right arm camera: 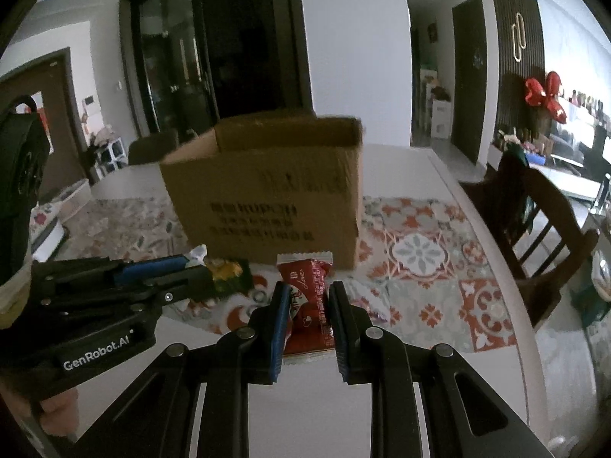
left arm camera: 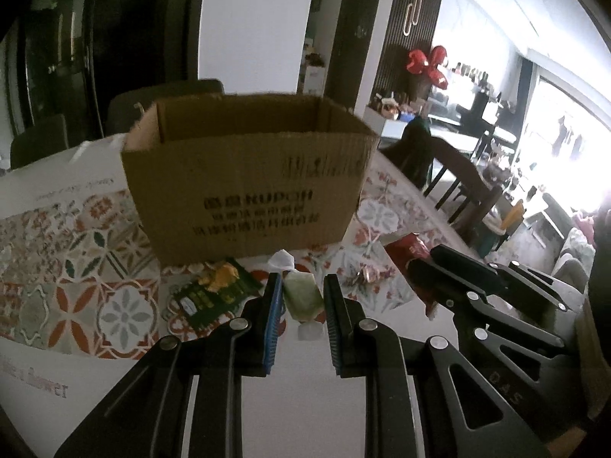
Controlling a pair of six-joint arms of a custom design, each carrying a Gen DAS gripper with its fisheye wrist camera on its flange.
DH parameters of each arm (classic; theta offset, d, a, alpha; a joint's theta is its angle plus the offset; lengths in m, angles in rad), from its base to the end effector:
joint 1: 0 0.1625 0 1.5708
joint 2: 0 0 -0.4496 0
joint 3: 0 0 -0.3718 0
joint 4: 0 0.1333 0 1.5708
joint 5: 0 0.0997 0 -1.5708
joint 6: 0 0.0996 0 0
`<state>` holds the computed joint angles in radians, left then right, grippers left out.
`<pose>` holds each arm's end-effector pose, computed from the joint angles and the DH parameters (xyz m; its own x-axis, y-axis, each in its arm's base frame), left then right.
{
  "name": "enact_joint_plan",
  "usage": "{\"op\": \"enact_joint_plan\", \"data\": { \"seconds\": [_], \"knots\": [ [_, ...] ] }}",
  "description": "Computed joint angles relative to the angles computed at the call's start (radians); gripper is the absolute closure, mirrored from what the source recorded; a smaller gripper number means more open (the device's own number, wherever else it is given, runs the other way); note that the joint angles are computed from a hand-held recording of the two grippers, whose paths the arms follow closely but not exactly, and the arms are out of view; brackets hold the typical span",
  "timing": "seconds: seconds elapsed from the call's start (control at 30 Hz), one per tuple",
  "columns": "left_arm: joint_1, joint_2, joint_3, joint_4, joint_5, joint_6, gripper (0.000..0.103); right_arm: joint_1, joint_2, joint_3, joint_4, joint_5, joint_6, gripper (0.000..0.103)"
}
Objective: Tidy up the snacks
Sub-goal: 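Carry both snacks over the box and open both tools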
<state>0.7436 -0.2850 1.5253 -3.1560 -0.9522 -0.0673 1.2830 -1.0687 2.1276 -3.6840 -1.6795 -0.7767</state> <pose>-0.3663 -0.5965 -0.1054 -0.7408 0.4230 -0.5218 0.6443 0.6670 -0.3740 -0.0341 -0.5466 0.2703 -0.7590 -0.0661 0.6477 -0.5494 0.5989 -0.5826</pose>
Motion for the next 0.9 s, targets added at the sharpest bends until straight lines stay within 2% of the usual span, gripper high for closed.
{"op": "enact_joint_plan", "data": {
  "seconds": [0.2,0.4,0.67,0.9],
  "knots": [
    [-0.015,-0.032,0.027,-0.082,0.024,0.052,0.081,0.030,-0.008,-0.003,-0.029,0.019,0.006,0.080],
    [-0.018,-0.044,0.000,-0.120,0.050,0.113,0.081,0.066,-0.003,-0.039,-0.043,0.039,0.014,0.080],
    [-0.008,-0.043,-0.078,-0.110,0.059,0.183,0.081,0.095,0.011,-0.118,-0.004,0.058,0.023,0.080],
    [0.007,-0.014,-0.181,-0.109,0.081,0.266,0.081,0.122,0.040,-0.217,0.033,0.049,-0.005,0.080]
  ]
}}
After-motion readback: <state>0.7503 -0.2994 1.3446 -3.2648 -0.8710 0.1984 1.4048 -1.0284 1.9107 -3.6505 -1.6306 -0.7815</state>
